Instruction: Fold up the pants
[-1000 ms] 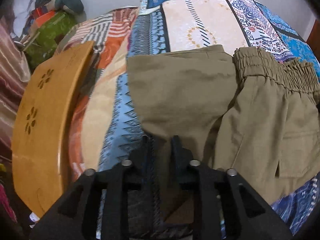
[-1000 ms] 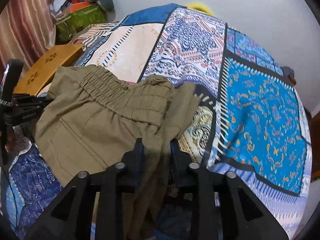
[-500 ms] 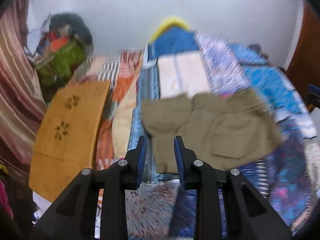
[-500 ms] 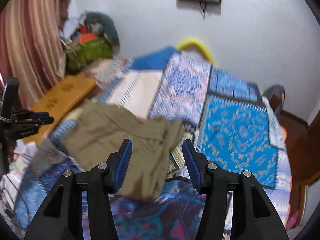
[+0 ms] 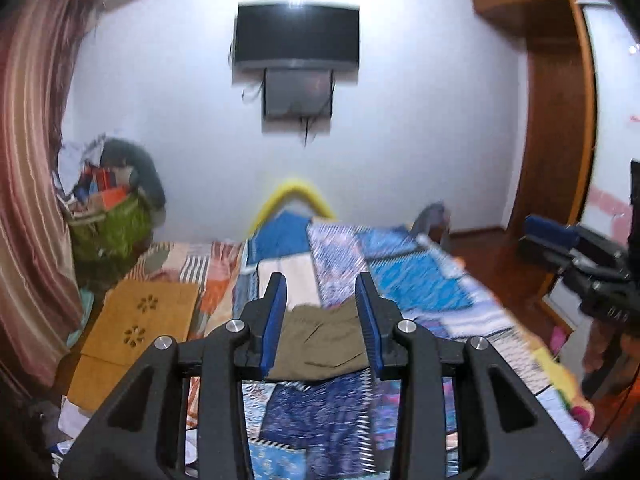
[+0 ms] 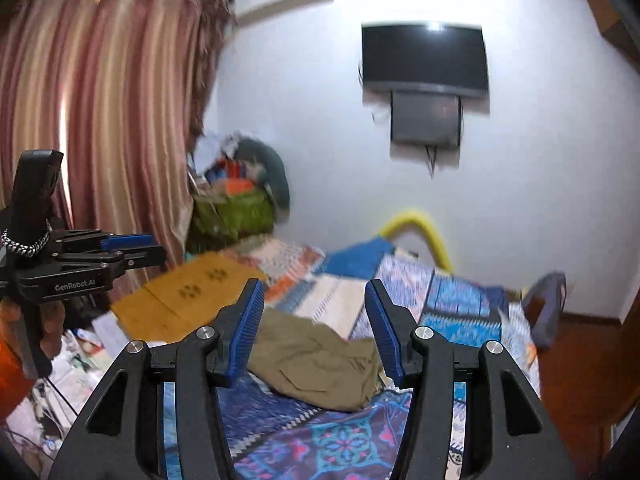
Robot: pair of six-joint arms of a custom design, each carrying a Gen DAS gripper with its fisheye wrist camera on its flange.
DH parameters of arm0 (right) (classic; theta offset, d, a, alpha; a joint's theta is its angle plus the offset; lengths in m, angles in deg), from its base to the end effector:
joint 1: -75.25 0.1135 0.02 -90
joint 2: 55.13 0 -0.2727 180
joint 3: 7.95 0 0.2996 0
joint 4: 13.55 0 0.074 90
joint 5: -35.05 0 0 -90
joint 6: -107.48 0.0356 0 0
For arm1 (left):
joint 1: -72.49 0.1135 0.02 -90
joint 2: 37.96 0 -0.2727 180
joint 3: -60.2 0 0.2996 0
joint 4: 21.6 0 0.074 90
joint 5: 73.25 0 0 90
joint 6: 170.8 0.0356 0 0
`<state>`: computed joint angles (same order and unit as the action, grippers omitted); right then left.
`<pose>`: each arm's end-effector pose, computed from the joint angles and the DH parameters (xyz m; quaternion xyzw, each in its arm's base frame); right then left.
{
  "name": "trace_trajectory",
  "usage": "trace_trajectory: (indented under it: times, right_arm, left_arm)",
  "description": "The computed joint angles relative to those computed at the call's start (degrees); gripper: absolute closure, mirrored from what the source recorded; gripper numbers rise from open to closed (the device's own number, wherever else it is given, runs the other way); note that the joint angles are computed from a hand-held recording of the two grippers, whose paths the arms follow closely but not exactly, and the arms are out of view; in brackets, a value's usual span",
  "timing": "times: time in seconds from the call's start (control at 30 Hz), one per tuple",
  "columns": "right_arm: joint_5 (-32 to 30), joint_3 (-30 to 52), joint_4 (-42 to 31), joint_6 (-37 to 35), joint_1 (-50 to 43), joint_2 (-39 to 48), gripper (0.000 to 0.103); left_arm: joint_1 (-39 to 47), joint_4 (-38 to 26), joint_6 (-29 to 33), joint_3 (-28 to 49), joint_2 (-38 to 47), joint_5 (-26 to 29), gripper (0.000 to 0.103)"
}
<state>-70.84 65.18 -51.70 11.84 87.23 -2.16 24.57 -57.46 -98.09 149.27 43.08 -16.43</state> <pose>0.2327 0.0593 0.4010 -0.2030 0.7793 0.1438 0.5751 0.2597 -0.2586 0.3763 0.0746 0.8305 -0.0606 0.5486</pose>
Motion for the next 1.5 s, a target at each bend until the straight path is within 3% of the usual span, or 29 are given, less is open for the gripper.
trace_trajectory:
  times: [0.17, 0.3, 0.37, 0.4, 0.47, 0.57, 0.67, 0.77, 1.07, 1.5]
  right_arm:
    - [5.5, -3.4, -2.9, 2.9, 6.0, -12.2, 0.055]
    - [11.4, -5.7, -4.9, 5.1, 12.1, -18.5, 0.055]
    - [16.1, -7.2, -5.9, 6.8, 16.5, -21.6, 0.054]
    - [16.3, -7.8, -5.9, 7.3, 16.5, -22.5, 0.054]
    - [18.7, -9.0, -6.1, 9.3, 18.5, -24.4, 0.044]
    - [23.5, -10.6, -5.4, 11.5, 21.9, -26.7, 0.023]
    - [29.0, -11.1, -4.9, 11.8, 26.1, -27.5, 0.015]
    - [38.9, -10.7, -6.2, 11.7, 34.4, -28.3, 0.001]
    - [47.4, -12.3, -6.6, 11.7, 41.0, -30.1, 0.000]
    - [44.2, -13.6, -9.4, 13.5, 38.0, -31.9, 0.000]
  left_arm:
    - [-12.5, 1.9, 1.1, -4.7, -7.1, -15.0, 0.064]
    - [-20.7, 3.6, 0.6, -8.4, -11.0, -22.5, 0.057]
    - [-24.4, 4.5, 1.7, -10.0, -12.3, -25.9, 0.050]
    - [-26.2, 5.0, 1.5, -10.9, -12.7, -28.1, 0.040]
    - [-28.5, 5.8, 1.0, -12.3, -13.7, -30.5, 0.024]
    - [-30.5, 5.5, 0.0, -13.3, -14.3, -33.2, 0.010]
    - [-31.4, 5.3, -1.6, -14.6, -15.3, -34.3, 0.001]
    - [-33.0, 4.1, -4.4, -15.4, -15.9, -36.8, 0.000]
    - [-33.2, 0.7, -9.3, -16.5, -16.2, -37.1, 0.000]
    - [-31.0, 0.9, -9.9, -17.1, -15.0, -34.0, 0.000]
